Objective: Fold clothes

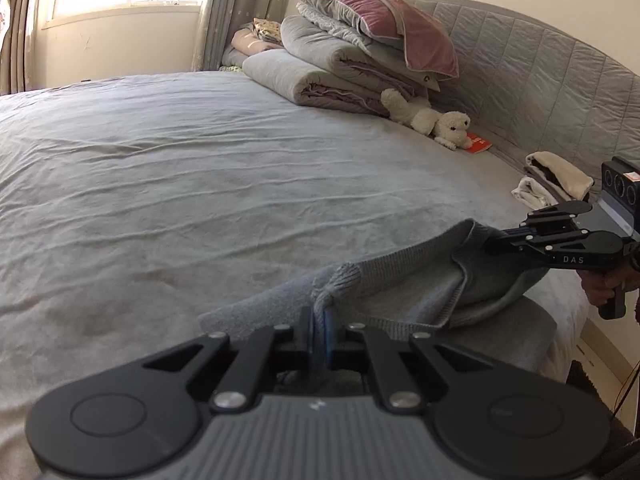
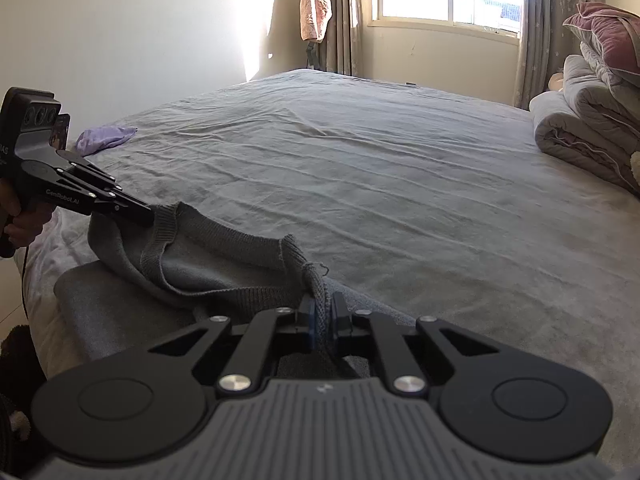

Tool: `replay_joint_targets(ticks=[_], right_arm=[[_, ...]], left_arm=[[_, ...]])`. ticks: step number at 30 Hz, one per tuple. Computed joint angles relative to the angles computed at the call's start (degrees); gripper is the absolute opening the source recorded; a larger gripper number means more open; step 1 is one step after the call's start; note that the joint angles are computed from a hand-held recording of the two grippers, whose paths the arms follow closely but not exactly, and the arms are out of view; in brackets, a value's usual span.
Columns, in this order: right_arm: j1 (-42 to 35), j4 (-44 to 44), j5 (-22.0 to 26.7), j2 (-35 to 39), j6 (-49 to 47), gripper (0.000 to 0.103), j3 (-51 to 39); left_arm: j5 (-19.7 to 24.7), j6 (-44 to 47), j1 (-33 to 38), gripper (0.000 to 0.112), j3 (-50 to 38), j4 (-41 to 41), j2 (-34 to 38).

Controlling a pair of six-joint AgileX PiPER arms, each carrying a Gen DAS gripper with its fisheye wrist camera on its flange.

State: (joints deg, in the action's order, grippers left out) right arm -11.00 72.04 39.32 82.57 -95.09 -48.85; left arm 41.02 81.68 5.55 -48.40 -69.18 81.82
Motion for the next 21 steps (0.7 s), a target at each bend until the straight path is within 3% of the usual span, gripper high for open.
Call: replay_joint_targets(ticks=[3,8,10,13,16,19,21], right_arm=[[-3.41,1.1,3.84,-2.95,-2.93,0.008,2.35],[-7.67,-1.07,8.47,-9.21,-6.92,0.007,7.0],[-8.19,-2.47,9.31,-10.91,-7.78,0.007,8.66],[-6.9,-5.4,8.33,-12.0,-8.34,0.007,10.99],[-3.26,-6.8,3.63,-12.5,-9.73,0.007,13.92],[-1.05,-5.74,0.23,-13.66,-11.04,0.007,16.38],[-2.5,-5.36,1.95,-14.76,-9.86,0.009,16.64]], left_arm=[[3.84,4.71,2.79,0.005,3.92,-2.14,-5.35],[10.79,7.71,7.09,0.005,9.24,1.27,-12.39],[11.69,8.47,7.48,0.005,11.4,3.15,-14.11],[8.68,9.27,5.61,0.005,15.28,5.72,-16.06],[6.87,11.09,5.57,0.005,18.41,5.04,-16.94],[9.36,10.44,8.56,0.006,18.99,4.22,-17.41],[12.09,9.02,11.1,0.009,18.77,4.93,-17.94]])
